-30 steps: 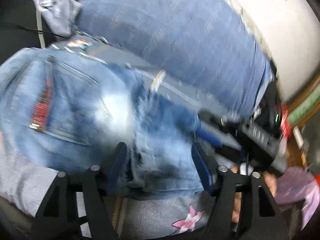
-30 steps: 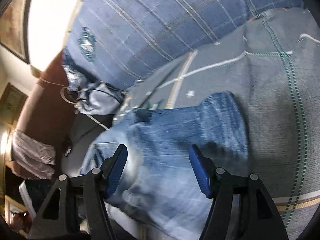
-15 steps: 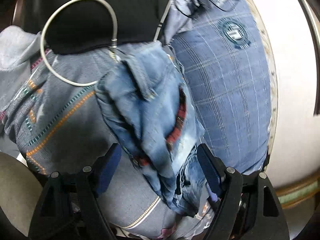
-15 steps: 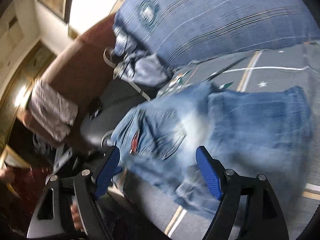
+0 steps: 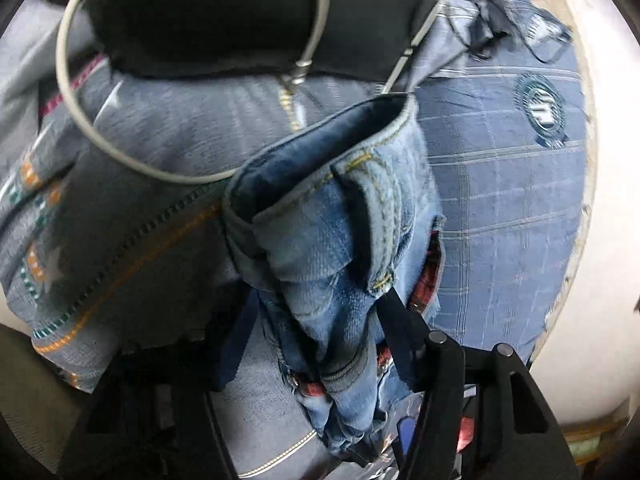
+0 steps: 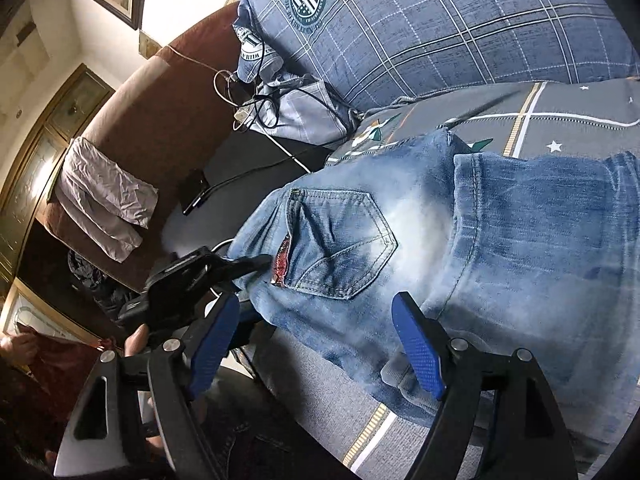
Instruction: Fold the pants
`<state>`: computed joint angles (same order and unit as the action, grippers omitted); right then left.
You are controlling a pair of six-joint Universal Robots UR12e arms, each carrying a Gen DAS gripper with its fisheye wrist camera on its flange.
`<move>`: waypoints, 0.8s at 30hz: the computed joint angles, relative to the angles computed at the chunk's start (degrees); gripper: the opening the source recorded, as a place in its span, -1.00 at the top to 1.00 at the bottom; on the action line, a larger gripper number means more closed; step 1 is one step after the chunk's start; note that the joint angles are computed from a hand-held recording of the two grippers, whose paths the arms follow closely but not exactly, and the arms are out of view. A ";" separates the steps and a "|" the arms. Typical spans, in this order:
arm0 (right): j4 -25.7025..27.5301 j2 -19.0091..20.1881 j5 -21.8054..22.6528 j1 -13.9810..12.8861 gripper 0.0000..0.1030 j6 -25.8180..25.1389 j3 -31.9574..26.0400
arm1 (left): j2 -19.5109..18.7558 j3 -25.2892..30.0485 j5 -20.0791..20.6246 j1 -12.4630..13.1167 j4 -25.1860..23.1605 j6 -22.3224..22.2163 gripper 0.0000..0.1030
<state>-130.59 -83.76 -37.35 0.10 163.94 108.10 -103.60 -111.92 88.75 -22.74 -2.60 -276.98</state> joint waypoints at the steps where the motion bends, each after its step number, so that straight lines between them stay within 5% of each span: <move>1: 0.03 -0.05 -0.12 -0.03 -0.54 0.00 -0.01 | -0.06 -0.04 0.04 -0.06 -0.02 -0.25 -0.20; 4: 0.07 -0.09 -0.27 -0.07 -0.54 0.29 0.03 | -0.10 -0.09 0.82 -0.21 -0.22 -0.74 -0.16; 8: 0.85 -0.07 -0.07 -0.14 -0.54 0.24 -0.20 | 0.35 1.53 5.77 -1.82 -5.26 3.85 0.53; 13: 6.29 0.09 2.88 -0.51 -0.56 -2.39 -2.33 | 0.30 5.01 13.81 -4.83 -11.82 10.15 0.69; 17: 18.97 2.97 2.36 1.47 -0.56 -7.56 -9.64 | -0.34 9.16 20.83 -7.36 -20.51 17.84 0.72; 20: 31.48 6.54 -0.34 4.19 -0.56 -16.75 -17.74 | -2.26 14.23 28.31 -9.89 -30.15 25.98 0.75; 24: 41.79 11.11 -7.84 7.98 -0.56 -24.83 -27.21 | -5.29 19.28 37.53 -13.32 -36.54 38.82 0.75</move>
